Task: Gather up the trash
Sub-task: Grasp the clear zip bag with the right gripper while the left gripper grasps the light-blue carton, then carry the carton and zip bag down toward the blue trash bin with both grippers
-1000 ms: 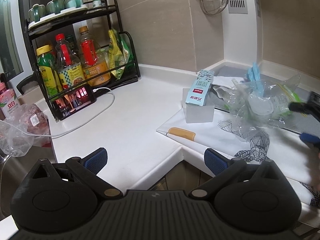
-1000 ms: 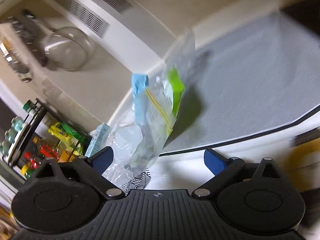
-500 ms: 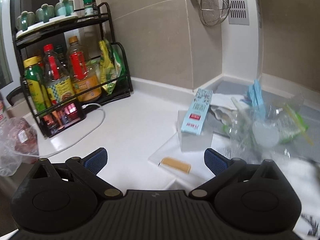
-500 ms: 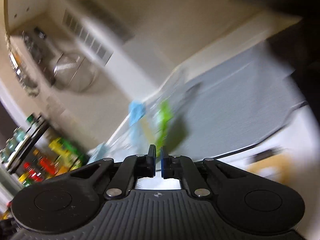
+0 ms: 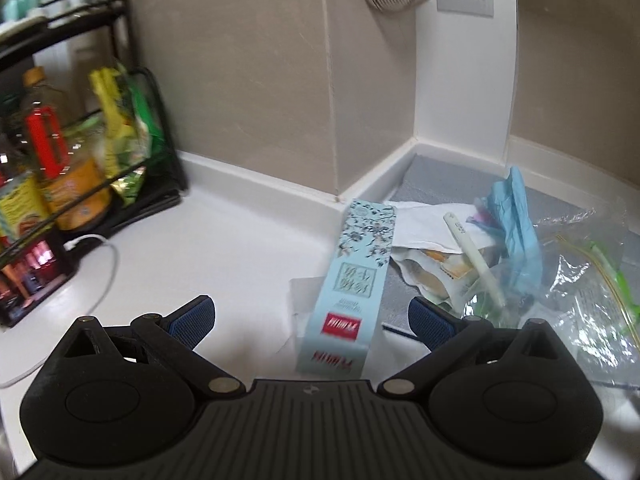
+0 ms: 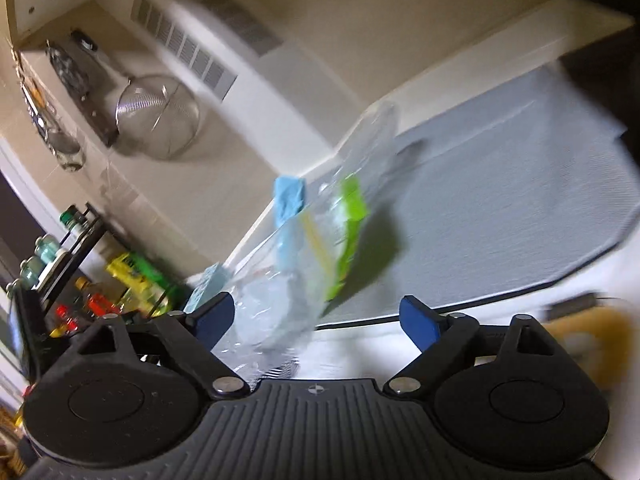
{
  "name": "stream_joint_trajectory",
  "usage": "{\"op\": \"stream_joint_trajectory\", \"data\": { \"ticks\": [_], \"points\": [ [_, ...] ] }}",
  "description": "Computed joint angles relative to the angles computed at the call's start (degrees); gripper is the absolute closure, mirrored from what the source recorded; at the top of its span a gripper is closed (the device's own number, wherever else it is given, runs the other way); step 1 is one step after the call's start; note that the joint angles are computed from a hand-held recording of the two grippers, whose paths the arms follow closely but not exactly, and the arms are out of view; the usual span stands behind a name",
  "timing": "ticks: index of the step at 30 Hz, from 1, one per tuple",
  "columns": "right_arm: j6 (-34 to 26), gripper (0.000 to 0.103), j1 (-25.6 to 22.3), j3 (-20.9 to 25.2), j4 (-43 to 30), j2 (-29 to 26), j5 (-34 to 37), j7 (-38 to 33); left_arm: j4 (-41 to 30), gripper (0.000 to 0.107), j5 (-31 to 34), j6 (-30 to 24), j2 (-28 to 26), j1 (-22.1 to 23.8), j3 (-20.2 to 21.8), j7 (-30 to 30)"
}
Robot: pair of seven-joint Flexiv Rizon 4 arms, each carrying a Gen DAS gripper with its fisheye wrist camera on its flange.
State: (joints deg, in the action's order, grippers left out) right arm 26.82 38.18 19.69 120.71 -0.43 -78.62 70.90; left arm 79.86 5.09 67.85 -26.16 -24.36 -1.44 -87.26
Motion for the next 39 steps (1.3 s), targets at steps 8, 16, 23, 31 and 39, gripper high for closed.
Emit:
{"op": "stream_joint_trajectory", "data": {
  "ticks": [8, 16, 23, 31, 39],
  "points": [
    [6.30, 0.011, -2.24, -2.64, -1.18, -2.57, -2.05, 0.95, -9.11, 0.004, 0.43, -7.39, -6.11, -1.68, 0.44, 1.04],
    [7.13, 0.098, -2.96, -3.38, -0.39, -2.62, -7.47, 2.54, -7.42, 0.064, -5.27, -6.83, -4.63, 1.36, -2.35, -0.57],
    [-8.55, 0.102, 1.64, 0.53, -1.33, -0.97, -7.11, 0.64, 4.26, 0.064, -13.65, 0.85, 4.15, 6.24, -6.62, 5.55],
    [-27.37, 0.102, 9.33, 4.92, -5.03, -0.58, -2.92, -8.54, 24.45, 0.064, -27.54, 10.68, 18.92, 9.51, -9.08, 17.06],
    [-34.92, 0.102, 14.88, 6.05, -8.34, -2.28, -0.27, -12.72, 42.94, 0.064, -37.39, 12.58, 33.60, 3.62, -2.97, 23.79]
  ]
}}
